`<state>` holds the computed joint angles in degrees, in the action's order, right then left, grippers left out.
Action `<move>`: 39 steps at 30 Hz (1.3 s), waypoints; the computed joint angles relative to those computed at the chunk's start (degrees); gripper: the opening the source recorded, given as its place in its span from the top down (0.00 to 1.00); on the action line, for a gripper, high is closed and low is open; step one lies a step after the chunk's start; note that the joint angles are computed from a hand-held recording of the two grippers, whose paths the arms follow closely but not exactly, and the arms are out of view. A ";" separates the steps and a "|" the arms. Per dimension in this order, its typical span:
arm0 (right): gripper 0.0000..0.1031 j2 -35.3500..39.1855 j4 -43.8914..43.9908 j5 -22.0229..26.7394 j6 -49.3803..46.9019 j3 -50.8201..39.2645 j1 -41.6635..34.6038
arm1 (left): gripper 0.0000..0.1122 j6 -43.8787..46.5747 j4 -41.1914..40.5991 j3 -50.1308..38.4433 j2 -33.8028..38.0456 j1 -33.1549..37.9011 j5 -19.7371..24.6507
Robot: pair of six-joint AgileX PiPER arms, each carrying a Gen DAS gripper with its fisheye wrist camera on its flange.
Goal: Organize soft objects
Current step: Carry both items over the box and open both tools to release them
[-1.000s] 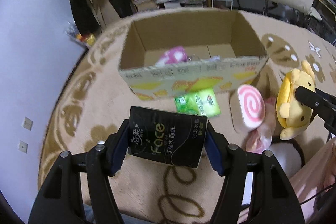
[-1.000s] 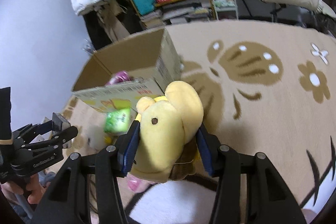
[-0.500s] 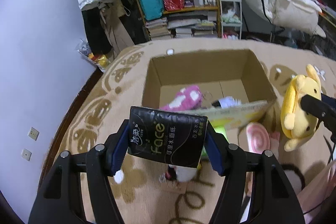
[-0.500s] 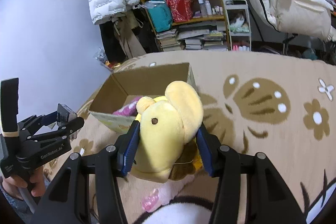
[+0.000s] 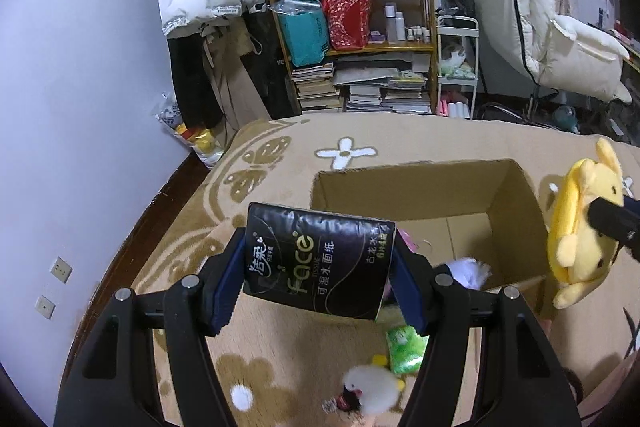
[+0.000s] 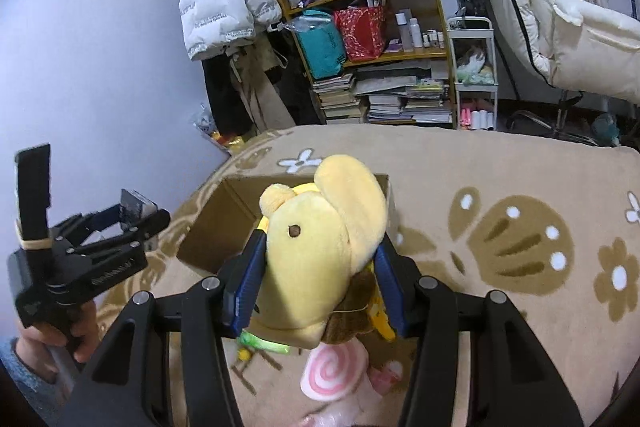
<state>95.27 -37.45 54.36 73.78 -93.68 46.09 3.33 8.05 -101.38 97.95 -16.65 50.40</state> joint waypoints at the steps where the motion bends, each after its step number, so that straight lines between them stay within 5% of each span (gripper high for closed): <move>1: 0.46 0.45 0.09 -0.26 -0.89 -0.61 -0.47 | 0.42 0.17 -0.02 -1.14 0.92 0.24 0.16; 20: 0.42 12.47 9.57 -1.88 -12.50 -12.48 -7.13 | 0.41 3.90 -6.63 -11.24 12.03 2.19 2.81; 35: 0.39 12.79 10.28 -1.07 -11.07 -10.69 -6.97 | 0.41 6.55 -6.67 -11.38 13.44 1.59 5.37; 39: 0.39 13.31 11.32 0.70 -12.34 -12.23 -6.86 | 0.34 7.18 -8.30 -14.27 15.07 1.94 8.37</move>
